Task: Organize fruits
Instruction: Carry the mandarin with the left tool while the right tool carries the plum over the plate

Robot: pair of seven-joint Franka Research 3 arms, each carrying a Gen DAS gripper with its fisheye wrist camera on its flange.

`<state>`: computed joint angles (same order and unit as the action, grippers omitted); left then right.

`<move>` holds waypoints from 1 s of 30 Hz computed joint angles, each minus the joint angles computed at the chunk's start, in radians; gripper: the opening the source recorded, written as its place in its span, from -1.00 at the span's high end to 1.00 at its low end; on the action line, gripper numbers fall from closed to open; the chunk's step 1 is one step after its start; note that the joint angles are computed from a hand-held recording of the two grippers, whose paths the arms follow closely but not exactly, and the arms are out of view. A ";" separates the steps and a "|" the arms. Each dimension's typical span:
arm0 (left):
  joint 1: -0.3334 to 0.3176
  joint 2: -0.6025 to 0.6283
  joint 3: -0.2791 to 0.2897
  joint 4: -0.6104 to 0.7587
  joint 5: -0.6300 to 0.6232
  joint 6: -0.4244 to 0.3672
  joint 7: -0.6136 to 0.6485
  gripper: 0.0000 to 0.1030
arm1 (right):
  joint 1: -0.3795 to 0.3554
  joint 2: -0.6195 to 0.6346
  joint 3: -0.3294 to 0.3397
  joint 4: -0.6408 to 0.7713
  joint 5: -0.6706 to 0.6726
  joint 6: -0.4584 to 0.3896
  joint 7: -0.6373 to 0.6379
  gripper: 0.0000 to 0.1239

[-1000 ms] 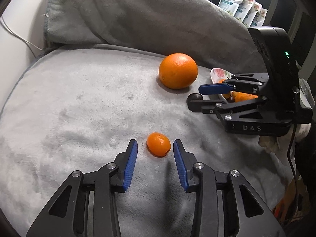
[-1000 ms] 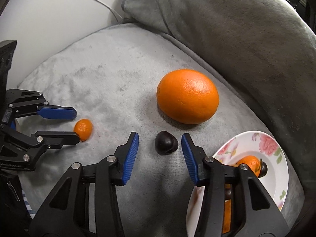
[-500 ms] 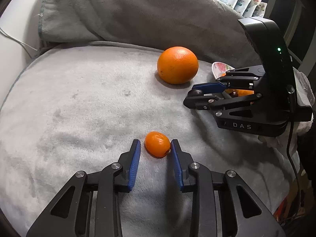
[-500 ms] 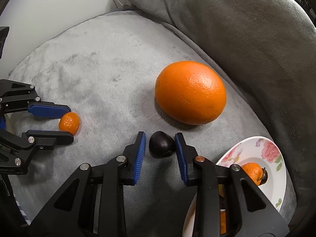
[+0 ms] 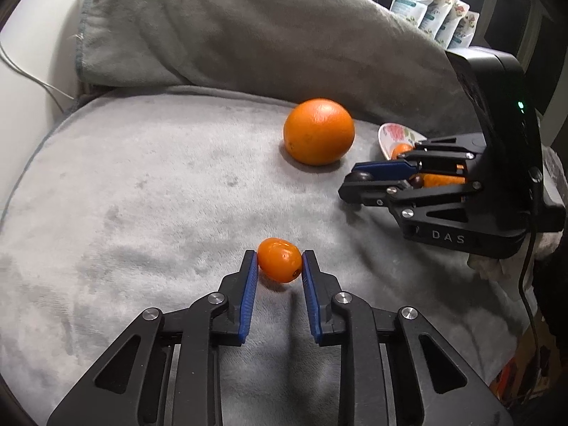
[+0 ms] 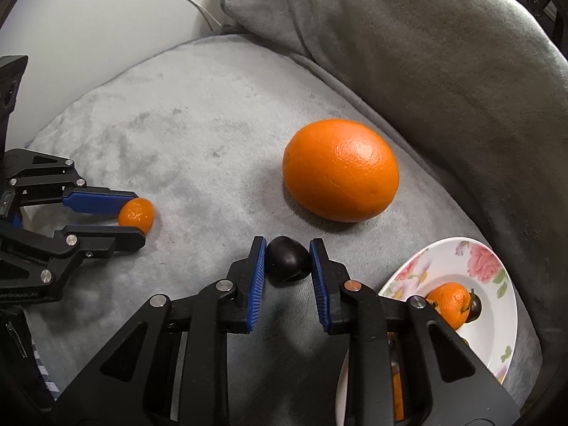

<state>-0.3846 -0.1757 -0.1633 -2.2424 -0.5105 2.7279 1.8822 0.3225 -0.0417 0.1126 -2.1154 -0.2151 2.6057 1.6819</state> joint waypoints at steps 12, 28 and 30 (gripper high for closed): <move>-0.034 -0.026 0.011 -0.002 -0.051 0.046 0.034 0.55 | -0.025 -0.150 0.025 -0.137 0.086 0.122 0.016 0.58; -0.090 -0.028 0.009 0.033 -0.075 0.083 0.070 0.55 | -0.099 -0.356 0.069 -0.296 0.175 0.231 0.052 0.58; -0.093 -0.020 0.005 0.044 -0.077 0.083 0.072 0.55 | -0.113 -0.379 0.074 -0.316 0.185 0.242 0.058 0.58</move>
